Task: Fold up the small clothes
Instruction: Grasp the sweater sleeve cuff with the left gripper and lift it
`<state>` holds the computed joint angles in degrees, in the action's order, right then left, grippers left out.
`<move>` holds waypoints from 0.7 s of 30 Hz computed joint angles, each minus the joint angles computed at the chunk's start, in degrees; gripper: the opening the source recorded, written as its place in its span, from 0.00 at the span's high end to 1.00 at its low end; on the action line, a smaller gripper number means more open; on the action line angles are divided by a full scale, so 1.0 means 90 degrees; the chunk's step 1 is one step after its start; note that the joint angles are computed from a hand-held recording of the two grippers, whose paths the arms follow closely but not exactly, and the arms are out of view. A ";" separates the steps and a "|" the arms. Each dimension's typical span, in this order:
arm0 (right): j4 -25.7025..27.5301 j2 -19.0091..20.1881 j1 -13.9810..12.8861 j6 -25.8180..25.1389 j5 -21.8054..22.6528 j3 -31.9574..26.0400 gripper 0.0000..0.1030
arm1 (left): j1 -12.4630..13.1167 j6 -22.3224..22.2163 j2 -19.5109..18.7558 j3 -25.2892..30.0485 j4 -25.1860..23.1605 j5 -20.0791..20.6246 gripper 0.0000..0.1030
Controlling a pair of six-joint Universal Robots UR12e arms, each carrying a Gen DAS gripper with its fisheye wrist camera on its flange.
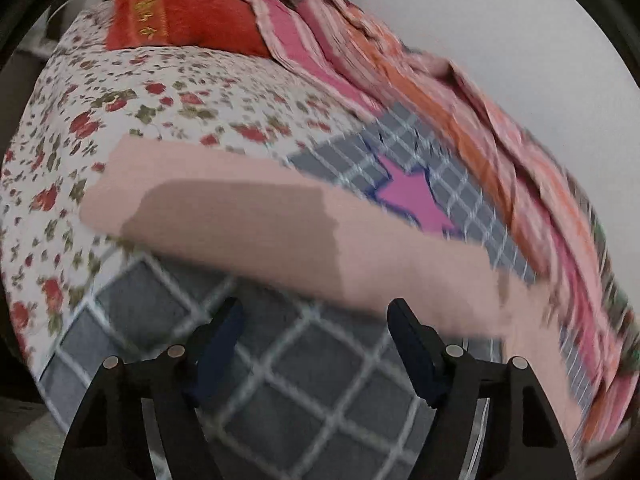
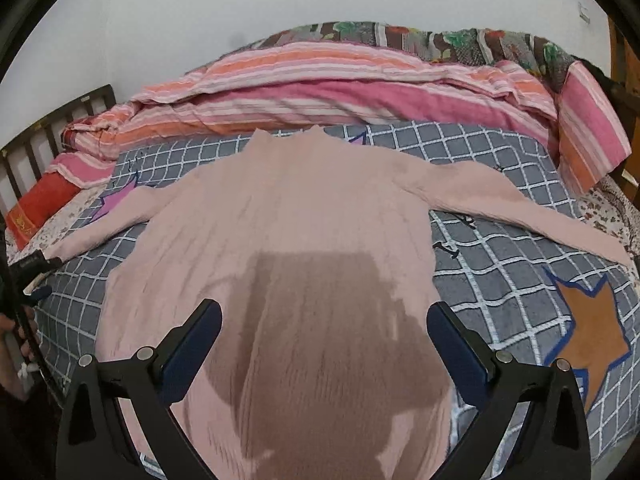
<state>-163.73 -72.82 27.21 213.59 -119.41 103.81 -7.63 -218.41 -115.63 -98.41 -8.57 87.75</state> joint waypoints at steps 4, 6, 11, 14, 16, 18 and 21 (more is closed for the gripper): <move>0.0000 0.0016 -0.0086 0.0098 0.0129 -0.0001 0.02 | 0.0089 -0.0348 -0.0141 0.0194 -0.0081 0.0264 0.54; -0.0001 0.0011 -0.0118 0.0090 0.0112 0.0011 0.02 | 0.0133 -0.0409 -0.0179 0.0298 -0.0267 0.0369 0.66; 0.0013 -0.0007 -0.0220 -0.0091 -0.0195 0.0045 0.02 | 0.0118 -0.0329 -0.0122 0.0460 -0.0572 0.0746 0.93; -0.0034 -0.0062 -0.0348 -0.0081 -0.0095 0.0116 0.02 | -0.0133 0.0328 -0.0161 0.0741 -0.0431 0.1336 0.93; -0.0138 -0.0102 -0.0448 -0.0066 -0.0004 0.0192 0.02 | -0.0281 0.0738 -0.0205 0.0938 -0.0300 0.1460 0.93; -0.0203 -0.0138 -0.0532 -0.0054 0.0063 0.0259 0.02 | -0.0450 0.1137 -0.0299 0.1229 -0.0224 0.1478 0.93; -0.0007 -0.0168 -0.0631 -0.0053 0.0022 0.0252 0.02 | -0.0754 0.1725 -0.0508 0.1760 -0.0218 0.1504 0.93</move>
<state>-163.79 -74.33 21.53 213.12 -119.21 106.08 -14.41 -202.89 -120.20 -82.57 -10.53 101.28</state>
